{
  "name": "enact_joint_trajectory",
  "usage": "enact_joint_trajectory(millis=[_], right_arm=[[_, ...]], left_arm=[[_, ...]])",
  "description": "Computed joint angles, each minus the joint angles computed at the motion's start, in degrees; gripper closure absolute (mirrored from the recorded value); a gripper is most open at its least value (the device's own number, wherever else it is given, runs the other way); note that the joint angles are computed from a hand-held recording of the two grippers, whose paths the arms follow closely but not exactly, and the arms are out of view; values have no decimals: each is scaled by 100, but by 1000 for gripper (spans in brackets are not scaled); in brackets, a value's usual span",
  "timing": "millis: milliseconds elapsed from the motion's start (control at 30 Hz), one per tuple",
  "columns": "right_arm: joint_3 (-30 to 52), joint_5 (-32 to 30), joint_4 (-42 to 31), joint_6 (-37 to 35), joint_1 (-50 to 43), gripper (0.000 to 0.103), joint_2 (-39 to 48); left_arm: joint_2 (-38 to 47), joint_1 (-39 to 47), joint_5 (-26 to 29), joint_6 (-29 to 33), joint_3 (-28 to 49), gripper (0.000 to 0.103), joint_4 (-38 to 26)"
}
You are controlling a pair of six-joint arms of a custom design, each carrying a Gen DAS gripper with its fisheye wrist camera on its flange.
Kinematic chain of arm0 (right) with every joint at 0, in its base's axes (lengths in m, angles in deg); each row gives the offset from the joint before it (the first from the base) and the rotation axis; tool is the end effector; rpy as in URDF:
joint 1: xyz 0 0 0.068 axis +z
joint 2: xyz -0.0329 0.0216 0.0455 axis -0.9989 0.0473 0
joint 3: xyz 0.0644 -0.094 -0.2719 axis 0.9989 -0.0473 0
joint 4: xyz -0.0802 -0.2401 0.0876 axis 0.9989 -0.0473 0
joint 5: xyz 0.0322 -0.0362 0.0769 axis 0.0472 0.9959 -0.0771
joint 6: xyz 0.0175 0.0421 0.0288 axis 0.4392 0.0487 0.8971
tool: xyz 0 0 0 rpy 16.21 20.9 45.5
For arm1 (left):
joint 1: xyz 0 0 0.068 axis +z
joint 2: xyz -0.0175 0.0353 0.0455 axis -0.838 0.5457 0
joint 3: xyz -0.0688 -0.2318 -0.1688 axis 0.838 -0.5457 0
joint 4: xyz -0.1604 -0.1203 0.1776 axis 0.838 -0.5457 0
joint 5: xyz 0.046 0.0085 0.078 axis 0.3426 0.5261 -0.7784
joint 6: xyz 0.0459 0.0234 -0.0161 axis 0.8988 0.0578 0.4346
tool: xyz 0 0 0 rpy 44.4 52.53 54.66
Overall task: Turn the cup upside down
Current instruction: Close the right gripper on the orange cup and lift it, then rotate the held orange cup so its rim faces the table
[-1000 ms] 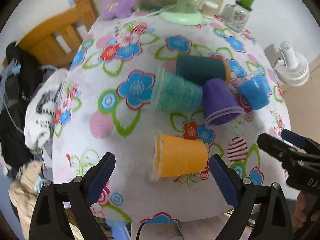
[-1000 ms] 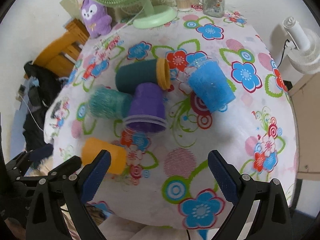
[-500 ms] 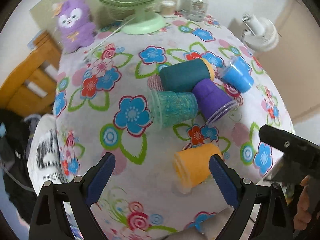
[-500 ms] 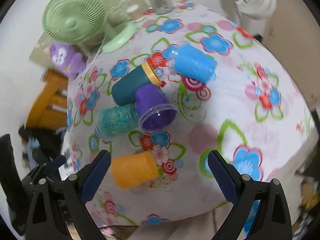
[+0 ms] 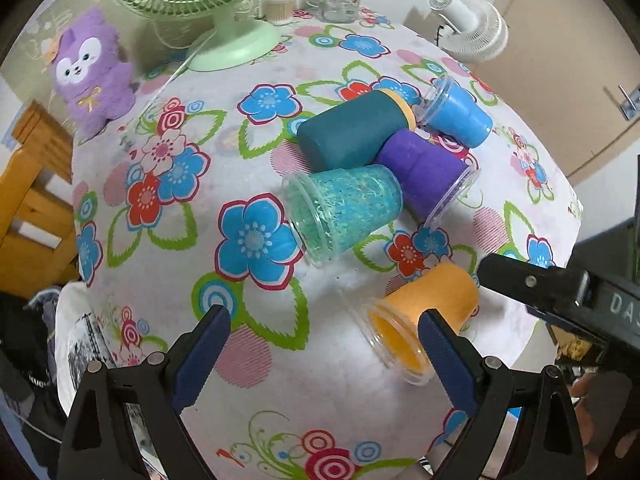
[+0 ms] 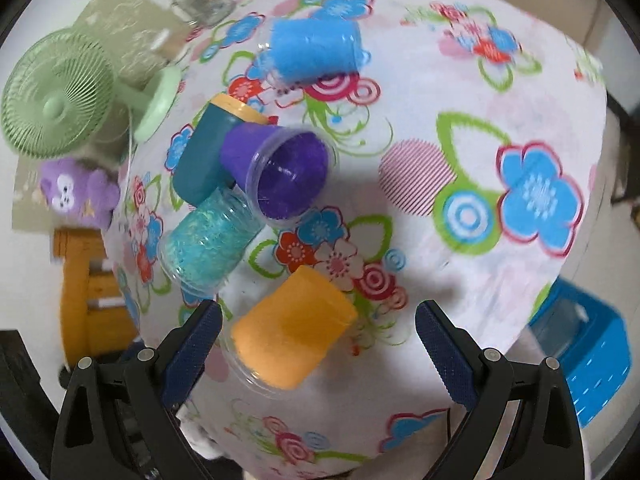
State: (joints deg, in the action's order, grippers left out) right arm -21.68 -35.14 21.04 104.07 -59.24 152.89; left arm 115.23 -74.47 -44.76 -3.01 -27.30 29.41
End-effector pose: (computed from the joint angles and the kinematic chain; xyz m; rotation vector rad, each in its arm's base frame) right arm 0.2344 0.1314 0.2316 0.7674 2.8216 0.5667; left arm 0.2413 -0.0773 0.2632 0.3188 2.8567 -0.1128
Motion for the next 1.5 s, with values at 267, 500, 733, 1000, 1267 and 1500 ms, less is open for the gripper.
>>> enact_joint_trajectory(millis=[267,500,733,1000,1267,1500], right_arm=[[-231,106,420,1174,219,5,413],[-360,-108,997,1736,257,19,923],[-61,44,783,1614,305,42,1167],[7,178,729,1133,210,45,950],[367,356,255,370,32,46,535],[700,266,-83,-644,-244,46,326]], left_arm=[[270,137,18,433,-70,7,219],[656,339,205,740,-26,7,340],[973,362,328,959,98,7,395],[982,267,342,857,216,7,257],[641,51,226,321,365,7,11],[322,-193,25,-559,539,7,-158]])
